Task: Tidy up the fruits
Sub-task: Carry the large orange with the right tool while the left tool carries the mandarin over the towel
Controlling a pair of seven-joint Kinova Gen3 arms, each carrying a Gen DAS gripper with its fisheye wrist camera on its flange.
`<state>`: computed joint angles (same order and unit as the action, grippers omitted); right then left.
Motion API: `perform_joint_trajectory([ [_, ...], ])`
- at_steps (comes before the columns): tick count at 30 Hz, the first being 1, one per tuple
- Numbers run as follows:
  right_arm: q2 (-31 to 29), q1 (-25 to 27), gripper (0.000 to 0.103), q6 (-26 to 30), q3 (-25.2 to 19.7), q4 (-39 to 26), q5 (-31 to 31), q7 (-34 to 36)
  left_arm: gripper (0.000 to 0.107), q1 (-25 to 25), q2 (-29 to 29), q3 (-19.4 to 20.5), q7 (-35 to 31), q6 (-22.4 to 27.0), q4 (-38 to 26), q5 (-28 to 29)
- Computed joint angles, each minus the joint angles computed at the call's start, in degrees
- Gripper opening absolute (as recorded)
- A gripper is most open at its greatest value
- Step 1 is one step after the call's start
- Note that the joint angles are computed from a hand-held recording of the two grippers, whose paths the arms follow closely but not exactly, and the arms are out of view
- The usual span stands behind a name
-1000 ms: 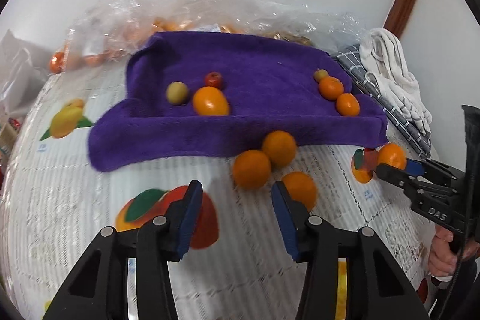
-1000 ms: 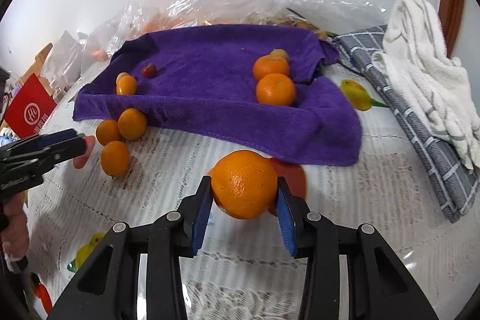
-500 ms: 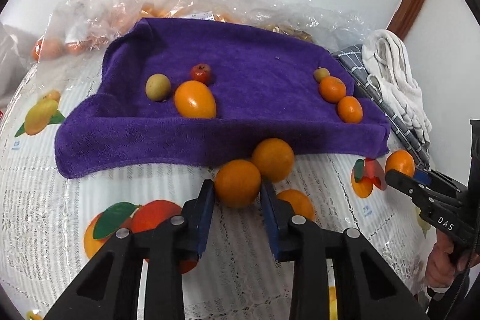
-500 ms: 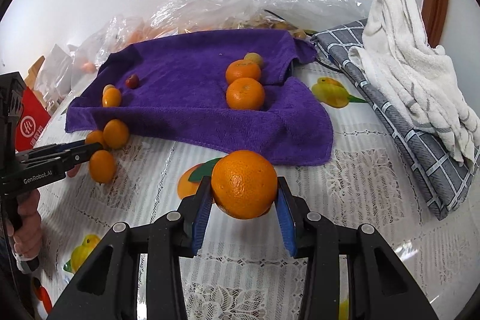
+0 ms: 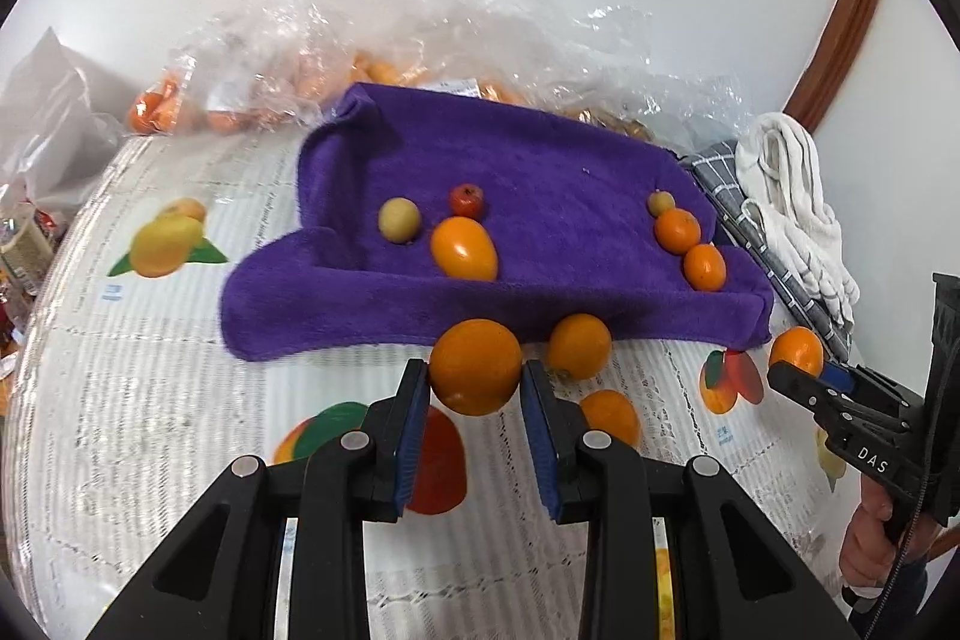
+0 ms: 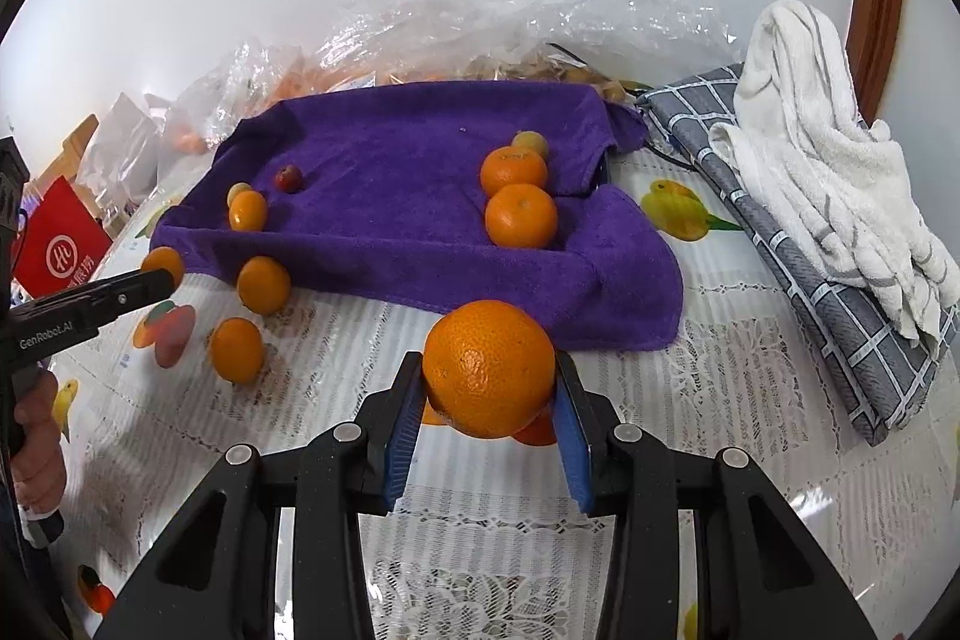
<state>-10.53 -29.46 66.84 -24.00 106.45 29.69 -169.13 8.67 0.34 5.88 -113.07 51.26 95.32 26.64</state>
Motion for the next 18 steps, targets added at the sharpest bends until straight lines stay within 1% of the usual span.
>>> perform_joint_trajectory([
  [4,0.1,-0.2,0.041,1.4,-0.6,-1.2,0.7,-0.6,0.03,-0.6,-1.3,-0.8,-0.3,0.6,0.1,1.1],
  [10,0.0,-0.7,0.041,3.0,-1.3,-2.7,2.0,-1.2,0.03,-0.9,-2.4,-1.3,0.1,1.5,-0.9,1.0],
  [18,0.6,-1.0,0.041,5.4,-1.1,-5.8,4.8,-0.1,0.03,-0.5,-2.0,-0.9,3.0,2.9,-5.4,-0.9],
])
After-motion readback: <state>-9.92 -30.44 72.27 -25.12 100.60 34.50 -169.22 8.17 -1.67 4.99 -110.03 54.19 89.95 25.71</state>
